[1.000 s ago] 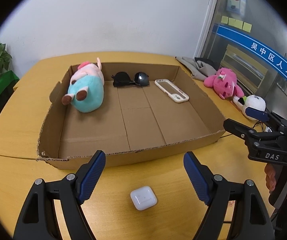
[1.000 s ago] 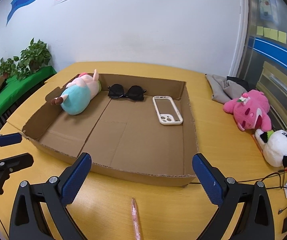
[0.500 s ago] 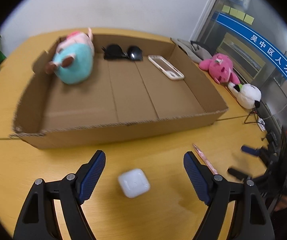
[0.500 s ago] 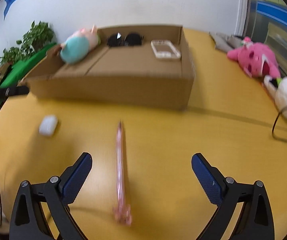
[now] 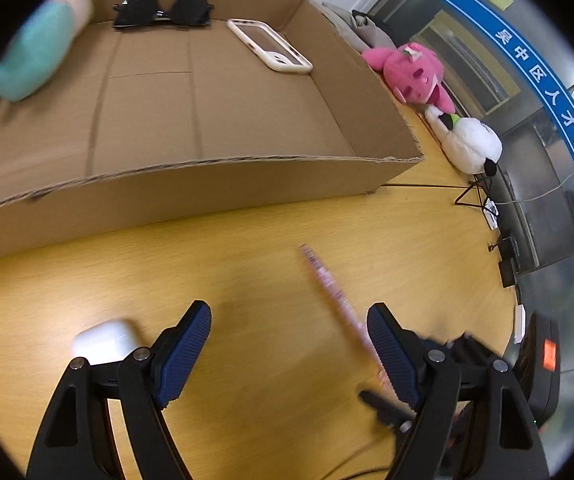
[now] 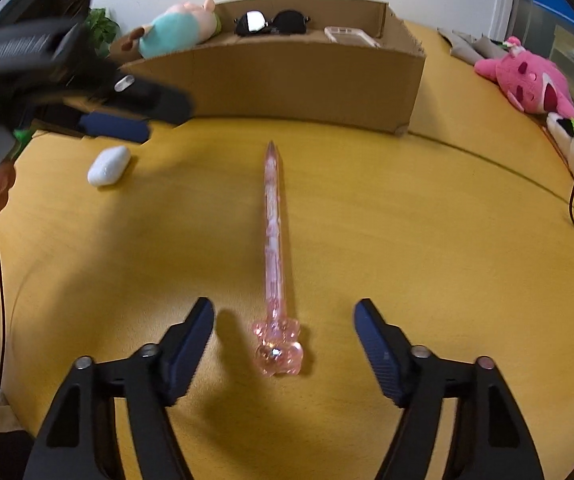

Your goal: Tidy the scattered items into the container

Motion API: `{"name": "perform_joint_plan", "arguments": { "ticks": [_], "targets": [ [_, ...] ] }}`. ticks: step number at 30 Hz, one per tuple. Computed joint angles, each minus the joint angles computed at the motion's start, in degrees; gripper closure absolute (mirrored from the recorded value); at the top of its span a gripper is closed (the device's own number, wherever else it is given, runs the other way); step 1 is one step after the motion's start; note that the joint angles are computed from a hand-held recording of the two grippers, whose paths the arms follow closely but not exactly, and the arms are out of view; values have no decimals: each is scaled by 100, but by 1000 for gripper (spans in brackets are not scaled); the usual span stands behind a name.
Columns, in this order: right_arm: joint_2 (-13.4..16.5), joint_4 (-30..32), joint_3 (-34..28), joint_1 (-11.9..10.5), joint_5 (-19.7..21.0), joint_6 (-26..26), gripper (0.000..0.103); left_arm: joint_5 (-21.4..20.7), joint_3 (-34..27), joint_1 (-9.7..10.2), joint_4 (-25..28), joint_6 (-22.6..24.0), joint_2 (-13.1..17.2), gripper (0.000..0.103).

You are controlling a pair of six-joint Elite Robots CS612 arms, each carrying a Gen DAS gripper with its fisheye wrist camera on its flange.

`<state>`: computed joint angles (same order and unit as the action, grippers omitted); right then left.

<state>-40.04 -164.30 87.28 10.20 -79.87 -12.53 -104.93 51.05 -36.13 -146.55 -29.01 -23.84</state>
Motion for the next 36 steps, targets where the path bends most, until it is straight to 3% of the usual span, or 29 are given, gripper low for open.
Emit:
{"name": "perform_joint_plan", "arguments": {
  "ticks": [6, 9, 15, 25, 29, 36],
  "targets": [
    [-65, 20, 88, 46, -263, -67, 48, -116, -673, -83, 724, 28, 328, 24],
    [-106, 26, 152, 56, -340, -120, 52, -192, -923, -108, 1079, -66, 460, 24],
    [-181, 115, 240, 39, -271, -170, 79, -208, -1207, -164, 1330, -182, 608, 28],
    [-241, 299, 302, -31, 326, -21, 79, -229, -1341, -157, 1441, -417, 681, 68],
    [-230, 388, 299, -123, 838, 239, 79, -369, -1321, -124, 1444, -573, 699, 91],
    [-206, 543, 264, -165, 1247, 312, 79, -435, -1294, -136, 1382, -590, 698, 93]
  ]
}}
